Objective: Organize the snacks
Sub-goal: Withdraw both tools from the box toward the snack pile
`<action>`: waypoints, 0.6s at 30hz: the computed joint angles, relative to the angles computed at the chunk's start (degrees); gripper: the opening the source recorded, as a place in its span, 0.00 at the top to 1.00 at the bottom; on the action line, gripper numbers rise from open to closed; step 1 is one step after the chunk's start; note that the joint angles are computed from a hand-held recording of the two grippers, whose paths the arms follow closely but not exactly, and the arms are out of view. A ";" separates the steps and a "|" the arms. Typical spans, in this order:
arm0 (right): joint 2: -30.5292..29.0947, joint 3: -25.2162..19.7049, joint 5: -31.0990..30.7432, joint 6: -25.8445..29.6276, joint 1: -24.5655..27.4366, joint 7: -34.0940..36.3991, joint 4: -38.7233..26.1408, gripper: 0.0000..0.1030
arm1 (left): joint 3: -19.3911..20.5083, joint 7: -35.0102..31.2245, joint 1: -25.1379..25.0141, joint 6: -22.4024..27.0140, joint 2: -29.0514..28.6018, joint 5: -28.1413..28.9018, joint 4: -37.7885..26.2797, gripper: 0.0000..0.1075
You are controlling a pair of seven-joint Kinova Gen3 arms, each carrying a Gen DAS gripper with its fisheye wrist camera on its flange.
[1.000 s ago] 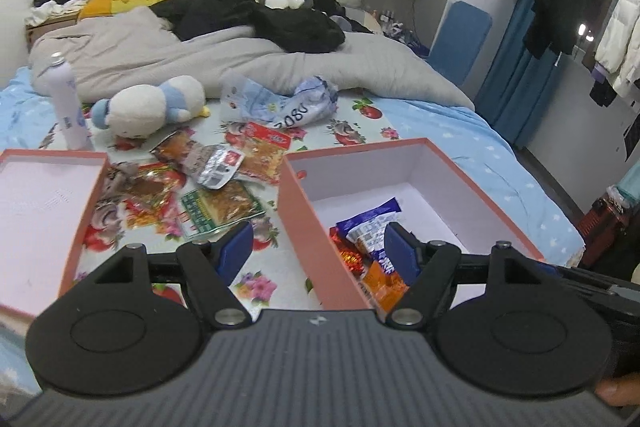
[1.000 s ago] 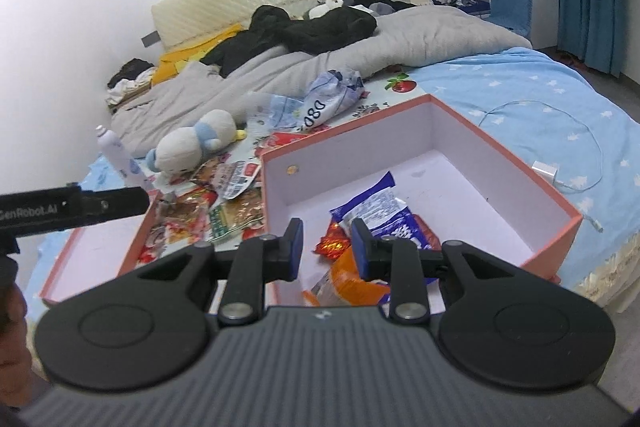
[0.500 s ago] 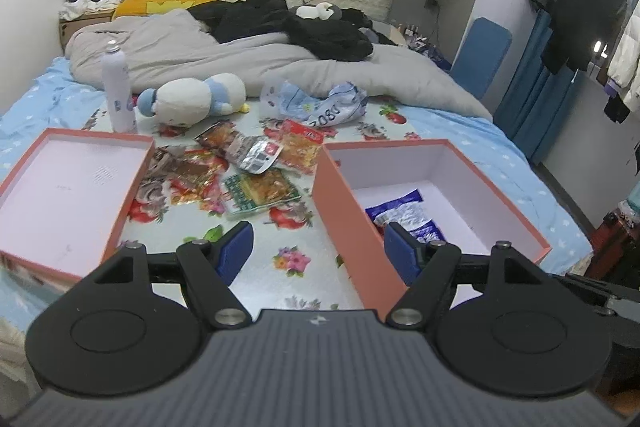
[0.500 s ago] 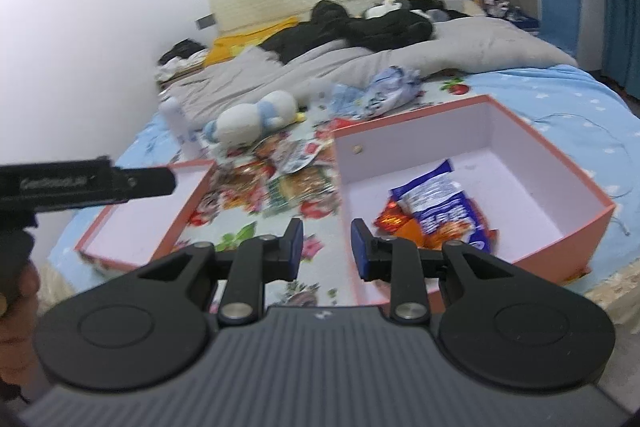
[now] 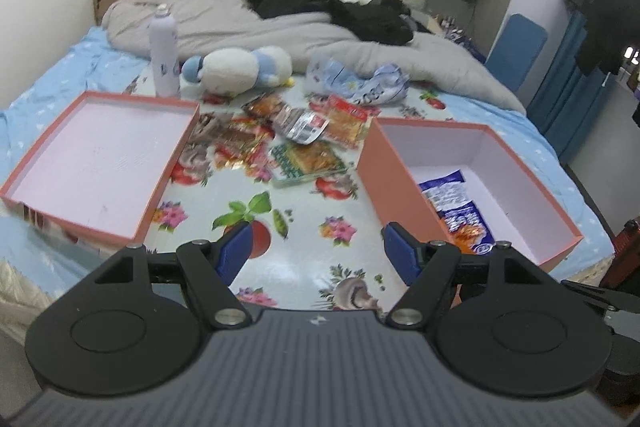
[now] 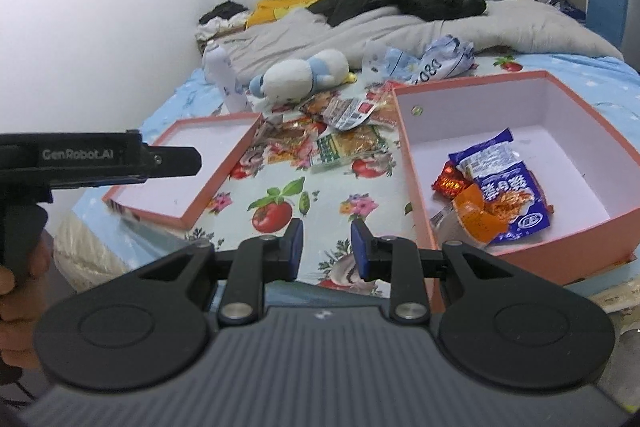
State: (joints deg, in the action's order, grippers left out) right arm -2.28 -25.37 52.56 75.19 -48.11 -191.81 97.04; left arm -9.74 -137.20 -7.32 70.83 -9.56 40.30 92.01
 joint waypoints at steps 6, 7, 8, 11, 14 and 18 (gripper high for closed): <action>1.19 1.79 -1.08 -2.25 1.06 2.95 -0.65 0.70 | 2.13 2.31 0.07 -1.61 3.27 -1.84 -1.66 0.29; 1.34 2.20 -1.41 -2.76 1.33 3.40 -0.75 0.70 | 2.58 2.68 0.09 -1.93 3.87 -2.09 -2.01 0.29; 1.48 2.64 -1.75 -3.41 1.65 3.87 -0.83 0.70 | 3.07 3.12 0.15 -2.29 4.46 -2.27 -2.38 0.29; 2.11 3.62 -2.22 -4.82 2.46 5.43 -1.25 0.70 | 4.48 4.47 0.24 -3.50 6.42 -3.22 -3.68 0.29; 2.85 4.86 -2.60 -6.91 3.29 7.36 -1.60 0.70 | 5.77 5.76 0.23 -4.56 8.55 -4.11 -5.15 0.29; 4.68 6.46 -2.48 -8.26 4.05 9.37 -2.86 0.70 | 7.33 7.70 0.05 -5.88 11.47 -5.44 -6.93 0.28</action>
